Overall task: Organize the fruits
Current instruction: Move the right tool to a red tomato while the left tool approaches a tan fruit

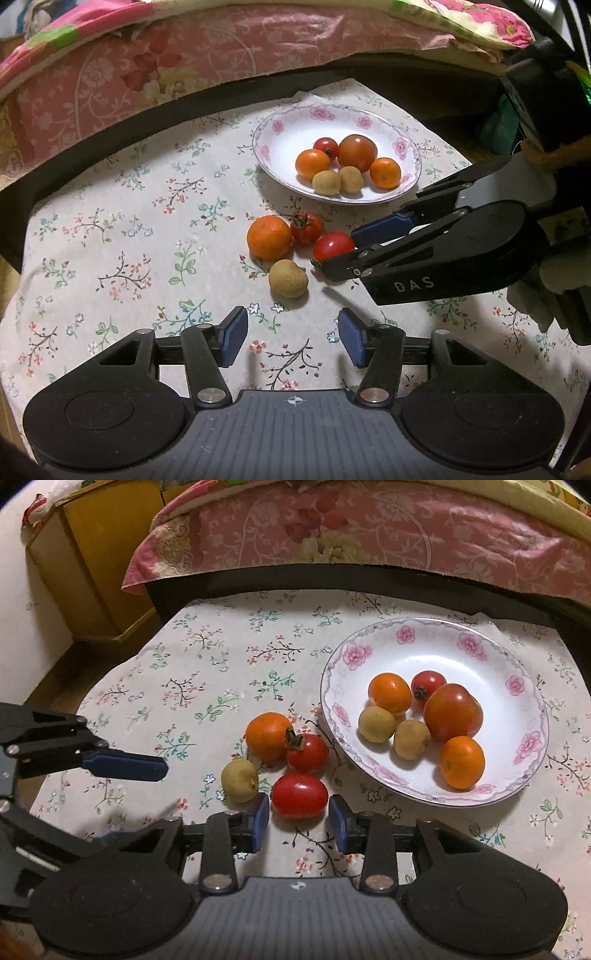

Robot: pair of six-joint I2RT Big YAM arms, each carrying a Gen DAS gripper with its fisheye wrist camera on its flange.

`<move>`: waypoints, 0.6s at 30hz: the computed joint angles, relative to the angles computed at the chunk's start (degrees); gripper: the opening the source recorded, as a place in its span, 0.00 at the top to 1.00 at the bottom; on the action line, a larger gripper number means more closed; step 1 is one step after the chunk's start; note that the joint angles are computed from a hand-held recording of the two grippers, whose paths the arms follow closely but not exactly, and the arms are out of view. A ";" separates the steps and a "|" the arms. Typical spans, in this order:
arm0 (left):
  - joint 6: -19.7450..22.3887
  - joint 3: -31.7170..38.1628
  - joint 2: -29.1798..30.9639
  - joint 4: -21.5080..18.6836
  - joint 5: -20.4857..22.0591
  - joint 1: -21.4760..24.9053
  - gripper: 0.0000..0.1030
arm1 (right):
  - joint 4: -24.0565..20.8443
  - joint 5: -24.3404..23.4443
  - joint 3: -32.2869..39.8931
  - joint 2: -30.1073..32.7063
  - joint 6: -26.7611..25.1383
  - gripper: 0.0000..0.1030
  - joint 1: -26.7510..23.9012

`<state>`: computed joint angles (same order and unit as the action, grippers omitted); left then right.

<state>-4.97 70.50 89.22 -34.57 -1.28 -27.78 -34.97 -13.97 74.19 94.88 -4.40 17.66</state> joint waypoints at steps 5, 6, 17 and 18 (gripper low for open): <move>0.04 0.22 0.39 -0.36 0.47 0.22 0.38 | -0.26 0.15 0.84 1.34 -0.06 0.64 0.20; 0.01 0.24 0.44 -0.39 0.48 0.21 0.38 | 0.30 0.29 0.73 1.40 -0.07 0.64 0.30; 0.28 0.51 1.04 -0.02 0.62 0.36 0.37 | 1.20 1.49 1.28 2.00 -0.18 0.64 0.90; 0.28 0.48 1.11 0.07 0.57 0.36 0.37 | 0.80 1.45 1.45 2.01 -0.19 0.64 0.88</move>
<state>-4.68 70.98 90.33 -34.50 -0.72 -27.42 -34.17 -12.52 75.64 96.89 -4.59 18.54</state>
